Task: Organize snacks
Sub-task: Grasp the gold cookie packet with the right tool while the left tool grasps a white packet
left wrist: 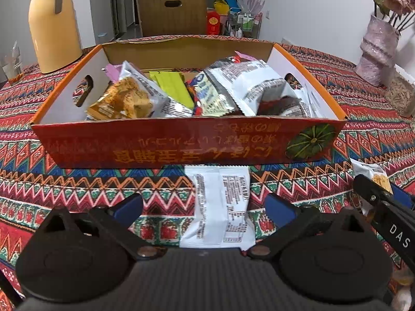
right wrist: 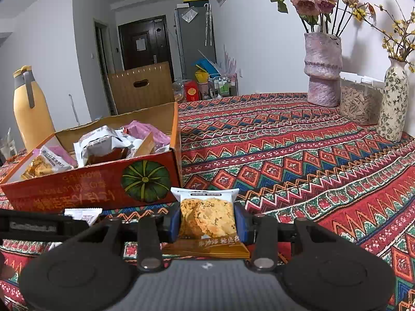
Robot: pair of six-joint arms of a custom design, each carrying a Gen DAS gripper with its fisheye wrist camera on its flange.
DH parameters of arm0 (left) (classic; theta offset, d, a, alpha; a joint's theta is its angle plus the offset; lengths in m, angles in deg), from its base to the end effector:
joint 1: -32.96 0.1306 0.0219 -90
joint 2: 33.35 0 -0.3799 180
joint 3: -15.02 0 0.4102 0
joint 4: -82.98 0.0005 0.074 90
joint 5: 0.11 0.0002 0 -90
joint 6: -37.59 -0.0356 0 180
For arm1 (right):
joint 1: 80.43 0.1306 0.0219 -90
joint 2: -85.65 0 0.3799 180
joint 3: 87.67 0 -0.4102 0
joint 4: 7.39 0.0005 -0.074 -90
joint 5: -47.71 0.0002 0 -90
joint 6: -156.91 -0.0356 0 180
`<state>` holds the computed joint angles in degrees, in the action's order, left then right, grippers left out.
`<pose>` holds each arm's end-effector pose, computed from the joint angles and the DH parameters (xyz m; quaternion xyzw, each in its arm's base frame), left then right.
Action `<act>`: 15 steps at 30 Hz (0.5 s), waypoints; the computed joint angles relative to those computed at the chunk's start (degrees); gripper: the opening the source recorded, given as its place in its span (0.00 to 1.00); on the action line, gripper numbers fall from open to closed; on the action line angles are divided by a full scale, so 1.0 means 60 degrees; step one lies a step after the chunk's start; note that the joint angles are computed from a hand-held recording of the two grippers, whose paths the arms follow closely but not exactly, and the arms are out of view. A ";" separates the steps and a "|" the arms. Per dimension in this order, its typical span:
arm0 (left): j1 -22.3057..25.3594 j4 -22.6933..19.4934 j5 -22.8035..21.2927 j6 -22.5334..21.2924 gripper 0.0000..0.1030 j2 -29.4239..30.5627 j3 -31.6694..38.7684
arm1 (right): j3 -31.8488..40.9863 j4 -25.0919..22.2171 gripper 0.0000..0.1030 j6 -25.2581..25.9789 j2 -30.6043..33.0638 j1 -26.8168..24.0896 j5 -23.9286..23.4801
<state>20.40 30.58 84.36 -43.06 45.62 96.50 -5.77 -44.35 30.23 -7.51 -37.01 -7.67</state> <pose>0.4197 -0.0905 0.4376 0.0097 0.9384 -0.0206 0.3449 0.3675 0.3193 0.4055 0.0698 0.8775 0.0424 0.4727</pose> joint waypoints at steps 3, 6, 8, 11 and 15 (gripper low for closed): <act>-0.0056 0.0002 0.0062 -0.0060 0.86 0.0054 -0.0028 | -0.0021 0.0048 0.40 0.0044 -0.0009 0.0023 -0.0004; -0.0098 -0.0011 0.0060 -0.0031 0.81 0.0097 -0.0057 | -0.0031 0.0074 0.40 0.0089 -0.0005 0.0048 0.0019; -0.0160 0.0073 -0.0032 -0.0091 0.79 0.0085 -0.0104 | -0.0037 0.0090 0.40 0.0105 0.0001 0.0059 0.0030; -0.0273 0.0271 -0.0157 -0.0306 0.61 -0.0020 -0.0240 | -0.0037 0.0088 0.40 0.0129 0.0009 0.0064 0.0032; -0.0287 0.0368 0.0113 -0.0448 0.43 -0.0143 -0.0313 | -0.0026 0.0078 0.40 0.0154 0.0033 0.0088 0.0098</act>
<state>18.68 32.79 85.04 -45.74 44.76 94.62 -5.92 -43.88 31.15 -7.31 -36.48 -7.08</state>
